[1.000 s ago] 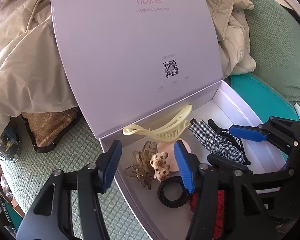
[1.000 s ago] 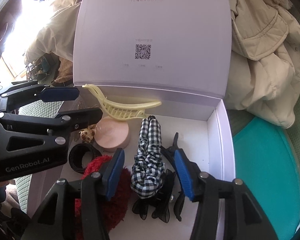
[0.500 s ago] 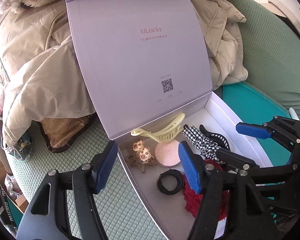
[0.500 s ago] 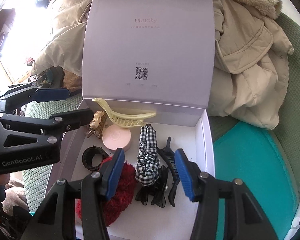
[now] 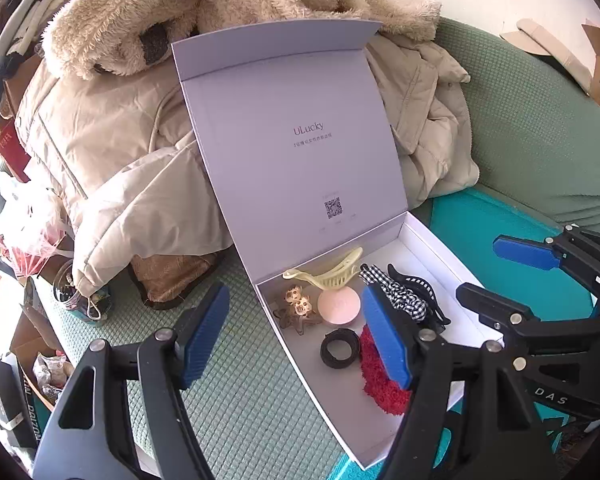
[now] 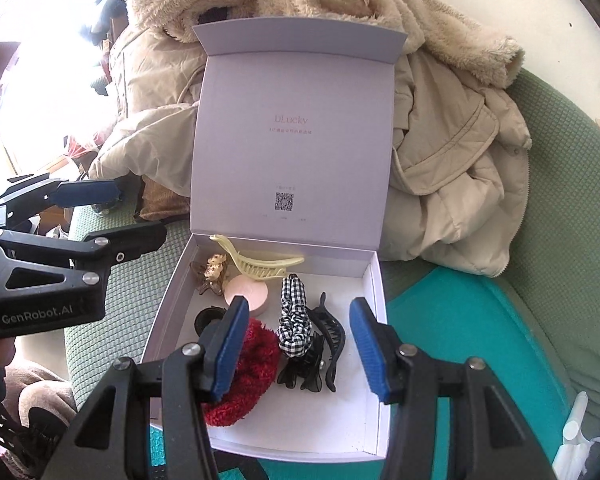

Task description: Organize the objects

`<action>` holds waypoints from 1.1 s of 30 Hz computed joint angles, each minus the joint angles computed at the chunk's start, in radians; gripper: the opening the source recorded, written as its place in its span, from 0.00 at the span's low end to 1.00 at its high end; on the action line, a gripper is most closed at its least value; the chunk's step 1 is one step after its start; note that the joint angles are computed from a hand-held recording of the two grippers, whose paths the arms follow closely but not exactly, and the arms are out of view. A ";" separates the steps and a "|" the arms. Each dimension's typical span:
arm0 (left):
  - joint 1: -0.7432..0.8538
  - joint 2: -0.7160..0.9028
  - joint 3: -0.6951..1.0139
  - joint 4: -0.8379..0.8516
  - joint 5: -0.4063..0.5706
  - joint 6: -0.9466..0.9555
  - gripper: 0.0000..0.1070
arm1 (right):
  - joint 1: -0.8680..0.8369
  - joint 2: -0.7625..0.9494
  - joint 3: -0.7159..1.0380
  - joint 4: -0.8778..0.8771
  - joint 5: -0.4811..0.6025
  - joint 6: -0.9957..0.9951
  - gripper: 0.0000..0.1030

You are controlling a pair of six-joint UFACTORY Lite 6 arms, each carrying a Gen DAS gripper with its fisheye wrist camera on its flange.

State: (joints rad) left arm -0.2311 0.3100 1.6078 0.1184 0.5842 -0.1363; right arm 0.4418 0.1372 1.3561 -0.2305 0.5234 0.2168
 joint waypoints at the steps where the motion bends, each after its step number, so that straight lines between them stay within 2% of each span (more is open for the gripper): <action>1: -0.002 -0.028 -0.014 0.006 0.009 -0.007 0.63 | 0.010 -0.024 -0.011 -0.022 0.006 0.021 0.52; 11: -0.045 -0.268 -0.150 0.071 0.066 -0.081 0.67 | 0.155 -0.250 -0.103 -0.272 0.109 0.285 0.52; 13: -0.061 -0.324 -0.188 0.108 0.078 -0.123 0.71 | 0.195 -0.290 -0.120 -0.329 0.140 0.348 0.55; 17: -0.102 -0.427 -0.251 0.189 0.121 -0.202 0.72 | 0.283 -0.357 -0.149 -0.434 0.214 0.469 0.55; 24: -0.168 -0.599 -0.362 0.283 0.195 -0.302 0.74 | 0.439 -0.452 -0.210 -0.547 0.342 0.649 0.56; 27: -0.209 -0.665 -0.423 0.348 0.241 -0.383 0.75 | 0.495 -0.500 -0.254 -0.572 0.377 0.717 0.61; 33: -0.254 -0.819 -0.570 0.332 0.281 -0.431 0.75 | 0.604 -0.574 -0.338 -0.598 0.447 0.831 0.61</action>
State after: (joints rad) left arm -0.4848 -0.5086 1.0382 0.4503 0.8649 -0.5677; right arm 1.0458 -0.4364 1.0182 -0.8280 0.9707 1.0476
